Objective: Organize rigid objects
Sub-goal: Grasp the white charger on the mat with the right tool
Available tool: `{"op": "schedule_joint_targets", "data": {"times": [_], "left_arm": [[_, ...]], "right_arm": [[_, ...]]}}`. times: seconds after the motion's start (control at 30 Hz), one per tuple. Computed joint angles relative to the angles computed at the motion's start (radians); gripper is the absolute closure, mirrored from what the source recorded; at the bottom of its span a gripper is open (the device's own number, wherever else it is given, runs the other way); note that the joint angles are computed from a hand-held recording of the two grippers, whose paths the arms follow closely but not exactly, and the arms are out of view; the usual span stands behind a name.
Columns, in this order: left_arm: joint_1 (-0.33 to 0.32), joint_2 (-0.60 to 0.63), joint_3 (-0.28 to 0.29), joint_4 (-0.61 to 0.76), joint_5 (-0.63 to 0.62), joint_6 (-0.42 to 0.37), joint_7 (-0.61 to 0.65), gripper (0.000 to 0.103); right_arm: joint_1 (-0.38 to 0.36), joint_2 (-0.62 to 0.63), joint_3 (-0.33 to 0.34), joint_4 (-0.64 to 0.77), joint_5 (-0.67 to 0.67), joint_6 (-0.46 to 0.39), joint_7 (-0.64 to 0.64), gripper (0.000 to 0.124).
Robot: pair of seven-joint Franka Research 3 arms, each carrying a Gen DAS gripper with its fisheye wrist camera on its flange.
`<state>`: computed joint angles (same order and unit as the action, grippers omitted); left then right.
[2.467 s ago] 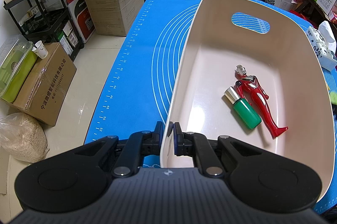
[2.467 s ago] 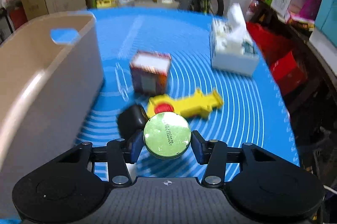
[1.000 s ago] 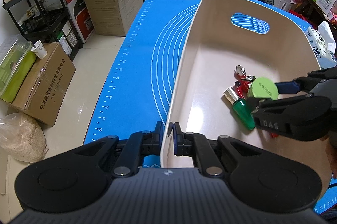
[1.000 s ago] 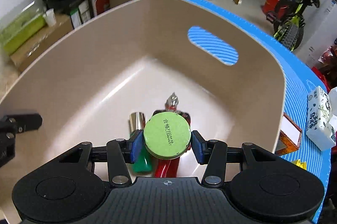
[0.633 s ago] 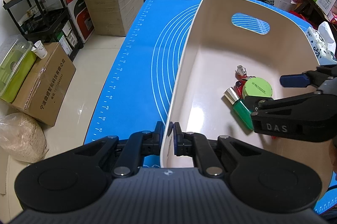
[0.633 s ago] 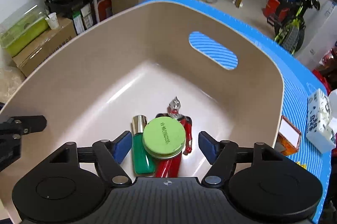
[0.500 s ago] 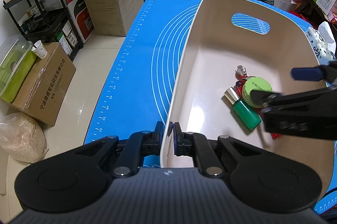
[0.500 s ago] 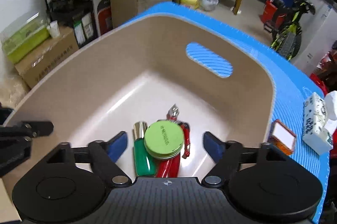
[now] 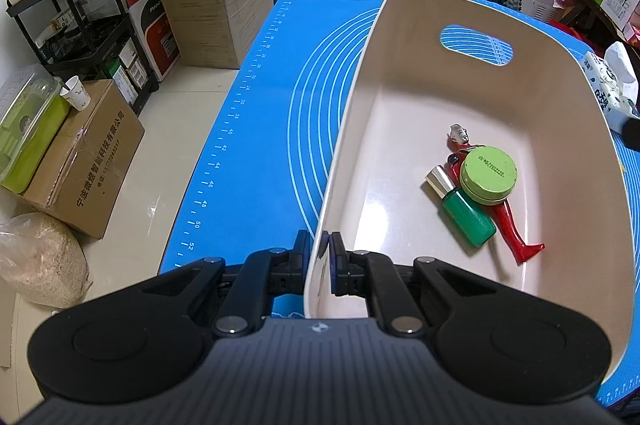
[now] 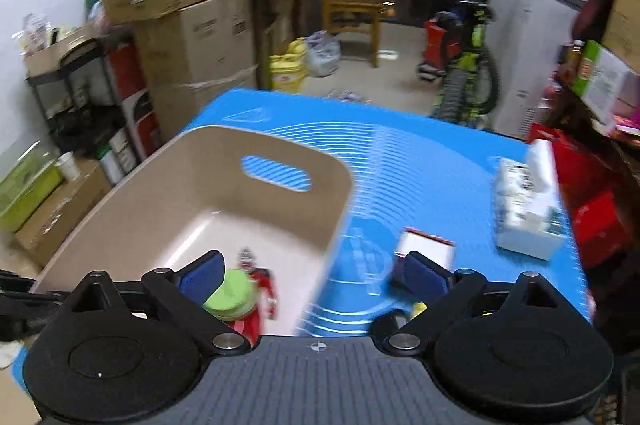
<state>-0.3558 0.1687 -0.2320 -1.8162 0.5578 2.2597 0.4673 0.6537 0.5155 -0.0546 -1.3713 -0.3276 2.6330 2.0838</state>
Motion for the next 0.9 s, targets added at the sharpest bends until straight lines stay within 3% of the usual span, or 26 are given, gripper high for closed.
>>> {"op": "schedule_joint_targets", "data": {"times": [0.13, 0.37, 0.57, 0.9], "left_arm": [[0.0, 0.0, 0.0, 0.0, 0.0, 0.0, 0.0, 0.091], [0.0, -0.001, 0.0, -0.001, 0.0, 0.0, 0.001, 0.091], [0.0, 0.0, 0.0, 0.0, 0.0, 0.0, 0.001, 0.091], [0.0, 0.0, 0.0, -0.001, 0.0, 0.0, 0.001, 0.091]], "right_arm": [[0.0, -0.05, -0.027, -0.088, -0.035, -0.004, 0.055, 0.027], [-0.039, -0.07, -0.002, -0.179, -0.044, -0.047, 0.088, 0.027], [-0.055, -0.028, 0.025, -0.176, -0.01, -0.084, 0.049, 0.027], [-0.058, 0.021, 0.032, -0.15, 0.049, -0.069, -0.017, 0.037]]}}
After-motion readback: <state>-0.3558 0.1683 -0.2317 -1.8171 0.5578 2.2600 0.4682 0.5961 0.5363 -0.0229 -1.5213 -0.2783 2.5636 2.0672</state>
